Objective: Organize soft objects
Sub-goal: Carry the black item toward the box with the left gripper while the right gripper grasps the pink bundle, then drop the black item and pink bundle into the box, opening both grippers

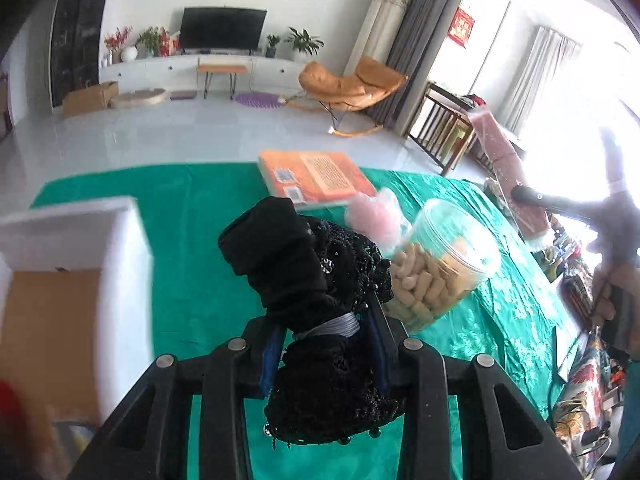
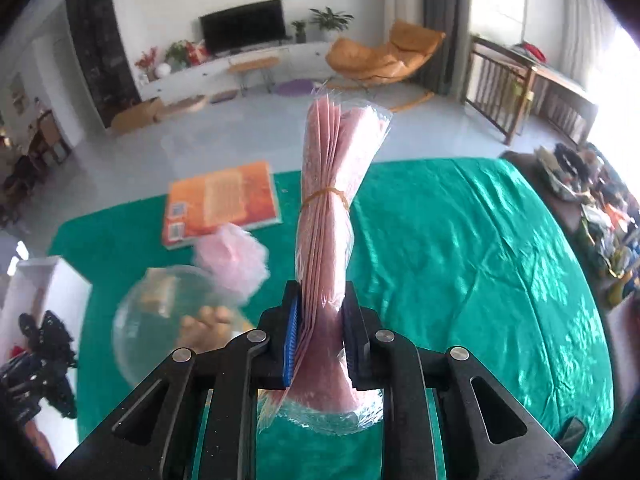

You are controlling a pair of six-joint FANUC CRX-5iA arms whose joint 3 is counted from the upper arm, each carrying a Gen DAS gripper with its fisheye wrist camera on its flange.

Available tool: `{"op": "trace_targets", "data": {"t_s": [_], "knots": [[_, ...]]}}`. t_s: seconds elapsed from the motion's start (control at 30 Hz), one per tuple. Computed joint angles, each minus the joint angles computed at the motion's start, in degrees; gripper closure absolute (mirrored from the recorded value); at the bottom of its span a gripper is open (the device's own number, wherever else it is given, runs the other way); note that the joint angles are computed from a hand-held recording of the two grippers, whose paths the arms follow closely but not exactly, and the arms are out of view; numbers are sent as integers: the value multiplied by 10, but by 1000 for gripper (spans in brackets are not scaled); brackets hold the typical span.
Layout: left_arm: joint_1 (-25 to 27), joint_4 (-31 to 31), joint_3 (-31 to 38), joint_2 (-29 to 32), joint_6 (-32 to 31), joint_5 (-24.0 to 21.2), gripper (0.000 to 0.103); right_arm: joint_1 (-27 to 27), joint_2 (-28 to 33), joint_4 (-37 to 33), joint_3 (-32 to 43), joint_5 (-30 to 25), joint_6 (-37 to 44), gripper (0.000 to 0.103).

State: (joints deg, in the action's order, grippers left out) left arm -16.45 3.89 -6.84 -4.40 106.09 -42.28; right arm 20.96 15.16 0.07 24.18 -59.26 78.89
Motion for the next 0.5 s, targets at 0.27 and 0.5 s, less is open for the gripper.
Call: {"op": "trace_targets", "data": {"t_s": [0.27, 0.5], "knots": [[72, -157, -82, -223, 57, -203, 59, 141, -51, -219, 9, -64, 85, 82], [152, -200, -151, -350, 63, -297, 2, 211, -47, -369, -11, -70, 133, 18]]}}
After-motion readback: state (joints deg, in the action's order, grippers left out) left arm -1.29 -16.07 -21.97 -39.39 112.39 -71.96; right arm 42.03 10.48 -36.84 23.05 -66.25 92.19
